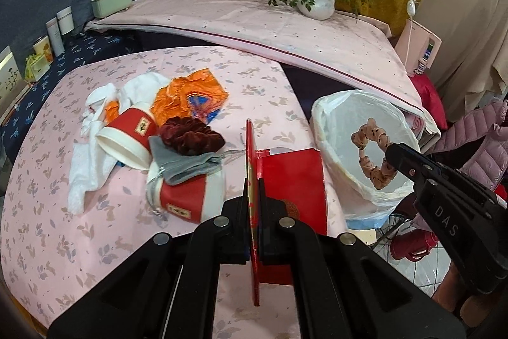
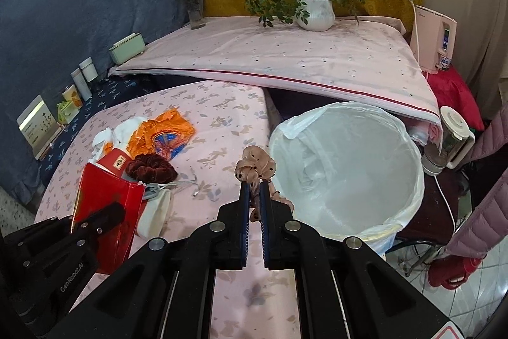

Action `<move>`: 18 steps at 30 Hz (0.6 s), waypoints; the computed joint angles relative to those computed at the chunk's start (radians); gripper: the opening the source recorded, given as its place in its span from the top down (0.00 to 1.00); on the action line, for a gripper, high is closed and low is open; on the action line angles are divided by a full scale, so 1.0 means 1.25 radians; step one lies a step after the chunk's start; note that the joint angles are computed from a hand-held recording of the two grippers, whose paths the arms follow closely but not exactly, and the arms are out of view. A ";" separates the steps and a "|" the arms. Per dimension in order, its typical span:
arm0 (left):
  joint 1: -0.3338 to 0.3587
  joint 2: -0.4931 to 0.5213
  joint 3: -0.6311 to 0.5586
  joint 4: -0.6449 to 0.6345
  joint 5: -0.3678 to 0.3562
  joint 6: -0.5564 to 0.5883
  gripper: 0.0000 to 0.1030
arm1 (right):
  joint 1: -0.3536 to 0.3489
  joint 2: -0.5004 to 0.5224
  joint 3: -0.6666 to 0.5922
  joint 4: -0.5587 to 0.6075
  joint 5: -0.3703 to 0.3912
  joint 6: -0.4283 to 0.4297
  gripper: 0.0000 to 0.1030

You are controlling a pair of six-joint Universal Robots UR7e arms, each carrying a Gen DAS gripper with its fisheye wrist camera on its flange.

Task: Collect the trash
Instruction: 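Carry the red bag and bracelet over the bin and release both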

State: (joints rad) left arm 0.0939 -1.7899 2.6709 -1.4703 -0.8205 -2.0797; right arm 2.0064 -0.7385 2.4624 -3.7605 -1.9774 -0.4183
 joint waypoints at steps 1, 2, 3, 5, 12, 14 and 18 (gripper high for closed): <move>0.015 0.019 -0.001 -0.036 0.018 0.027 0.98 | -0.006 -0.004 0.002 -0.004 -0.004 -0.003 0.94; 0.032 0.037 -0.002 -0.076 0.036 0.060 0.98 | -0.015 -0.009 0.003 -0.009 -0.006 -0.009 0.94; 0.050 0.059 -0.006 -0.114 0.052 0.091 0.98 | -0.022 -0.012 0.004 -0.013 -0.009 -0.011 0.94; 0.085 0.101 -0.015 -0.186 0.082 0.151 0.98 | -0.042 -0.022 0.004 -0.018 -0.012 -0.018 0.94; 0.177 0.208 -0.038 -0.411 0.160 0.345 0.98 | -0.097 -0.039 -0.009 -0.021 -0.020 -0.032 0.94; 0.202 0.237 -0.043 -0.487 0.177 0.409 0.98 | -0.108 -0.039 -0.015 -0.022 -0.022 -0.038 0.94; 0.253 0.312 -0.059 -0.657 0.203 0.547 0.98 | -0.122 -0.037 -0.032 -0.013 -0.026 -0.050 0.94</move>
State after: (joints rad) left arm 0.4106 -1.3996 2.5968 -2.2912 -0.5668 -1.3963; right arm 1.8541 -0.7846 2.4218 -3.7766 -2.0103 -0.4807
